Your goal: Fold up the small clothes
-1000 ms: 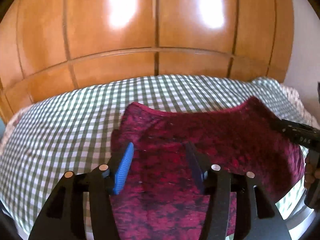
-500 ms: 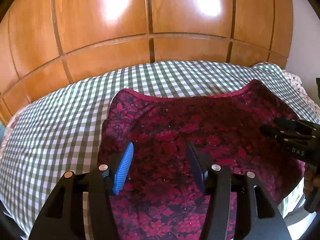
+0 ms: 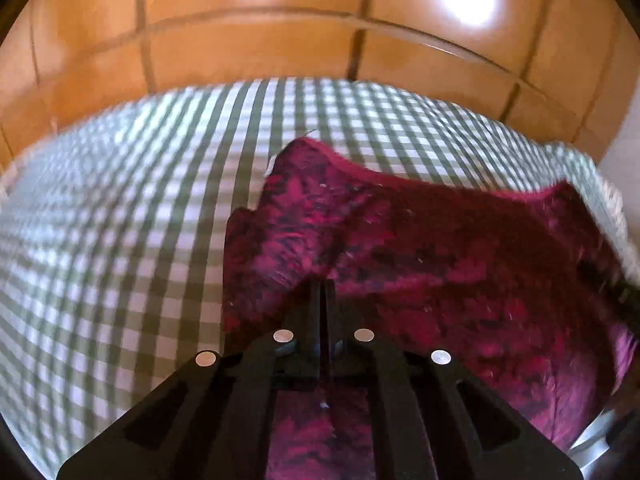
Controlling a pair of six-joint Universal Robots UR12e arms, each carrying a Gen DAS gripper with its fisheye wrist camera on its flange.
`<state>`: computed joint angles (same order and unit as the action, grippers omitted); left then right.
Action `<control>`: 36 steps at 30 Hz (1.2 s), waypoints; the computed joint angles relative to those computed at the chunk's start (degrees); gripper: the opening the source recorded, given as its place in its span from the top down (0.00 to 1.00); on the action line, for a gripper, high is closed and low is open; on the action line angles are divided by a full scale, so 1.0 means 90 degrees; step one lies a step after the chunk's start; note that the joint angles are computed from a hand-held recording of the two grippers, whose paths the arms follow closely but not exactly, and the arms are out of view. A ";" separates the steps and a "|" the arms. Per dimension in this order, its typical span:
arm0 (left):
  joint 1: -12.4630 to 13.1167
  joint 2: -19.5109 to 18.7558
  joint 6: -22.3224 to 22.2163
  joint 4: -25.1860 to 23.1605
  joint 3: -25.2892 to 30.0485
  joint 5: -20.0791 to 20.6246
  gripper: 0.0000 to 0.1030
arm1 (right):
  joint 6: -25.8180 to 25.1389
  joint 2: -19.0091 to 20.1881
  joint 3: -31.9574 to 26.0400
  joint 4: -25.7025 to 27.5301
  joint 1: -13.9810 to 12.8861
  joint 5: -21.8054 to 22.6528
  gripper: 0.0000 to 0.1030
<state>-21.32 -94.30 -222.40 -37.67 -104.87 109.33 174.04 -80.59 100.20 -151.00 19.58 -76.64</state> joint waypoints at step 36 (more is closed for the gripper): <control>0.0158 0.0001 -0.0419 -0.0204 0.0102 0.0671 0.85 | 0.0781 -0.0180 0.0320 -0.0415 -0.0393 0.1513 0.35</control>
